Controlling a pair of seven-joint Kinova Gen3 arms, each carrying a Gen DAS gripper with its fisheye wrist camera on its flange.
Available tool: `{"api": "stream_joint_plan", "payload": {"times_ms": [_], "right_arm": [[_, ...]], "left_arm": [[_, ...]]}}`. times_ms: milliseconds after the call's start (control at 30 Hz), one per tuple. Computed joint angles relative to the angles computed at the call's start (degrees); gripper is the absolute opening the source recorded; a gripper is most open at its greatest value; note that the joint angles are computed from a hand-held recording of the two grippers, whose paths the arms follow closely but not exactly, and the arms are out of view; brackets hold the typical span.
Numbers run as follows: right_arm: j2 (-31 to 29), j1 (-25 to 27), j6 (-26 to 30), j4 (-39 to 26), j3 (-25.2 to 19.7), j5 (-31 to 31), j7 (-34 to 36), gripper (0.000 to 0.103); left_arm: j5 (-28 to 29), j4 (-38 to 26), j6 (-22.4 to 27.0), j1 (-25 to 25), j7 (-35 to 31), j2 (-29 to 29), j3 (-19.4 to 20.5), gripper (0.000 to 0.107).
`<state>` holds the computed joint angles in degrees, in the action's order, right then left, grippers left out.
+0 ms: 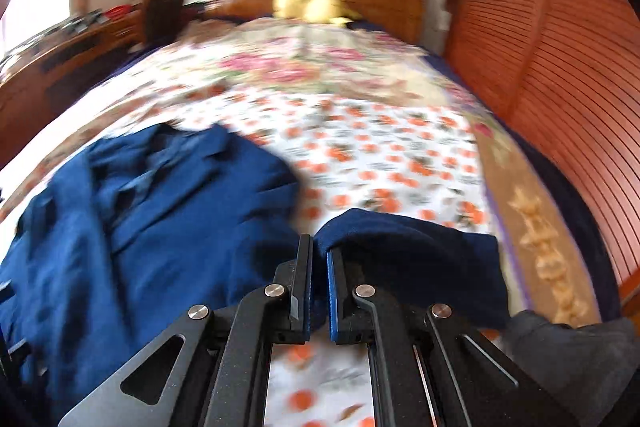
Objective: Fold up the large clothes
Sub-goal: 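Grasp the other sleeve cuff with the right tool, drag it toward the jacket body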
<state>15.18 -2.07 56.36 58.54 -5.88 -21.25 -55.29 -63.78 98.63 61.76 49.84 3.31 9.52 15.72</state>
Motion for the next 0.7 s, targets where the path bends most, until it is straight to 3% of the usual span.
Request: {"api": "stream_joint_plan", "payload": {"times_ms": [133,267,400,533,700], "right_arm": [[-1.4,1.6,4.2,3.1,-1.7,-5.3,4.4,0.006],[-2.7,0.3,4.5,6.2,-0.6,-4.3,5.0,0.006],[-3.2,-2.8,6.4,2.9,1.3,1.3,0.4,0.021],[-7.1,-2.3,3.8,5.0,1.0,0.0,-0.4,0.051],[-10.2,-2.4,-0.8,9.2,2.0,-1.5,0.8,0.063]], "left_arm": [[-0.2,0.1,0.0,0.1,0.3,-0.1,0.0,0.078],[0.0,0.1,-0.1,-0.1,0.2,-0.2,0.0,0.078],[0.0,0.1,-0.2,-0.2,0.0,-0.2,0.0,0.078],[0.0,0.0,-0.2,-0.2,0.0,-0.1,0.0,0.078],[0.0,0.1,-0.2,-0.2,0.2,-0.1,0.0,0.078]]}}
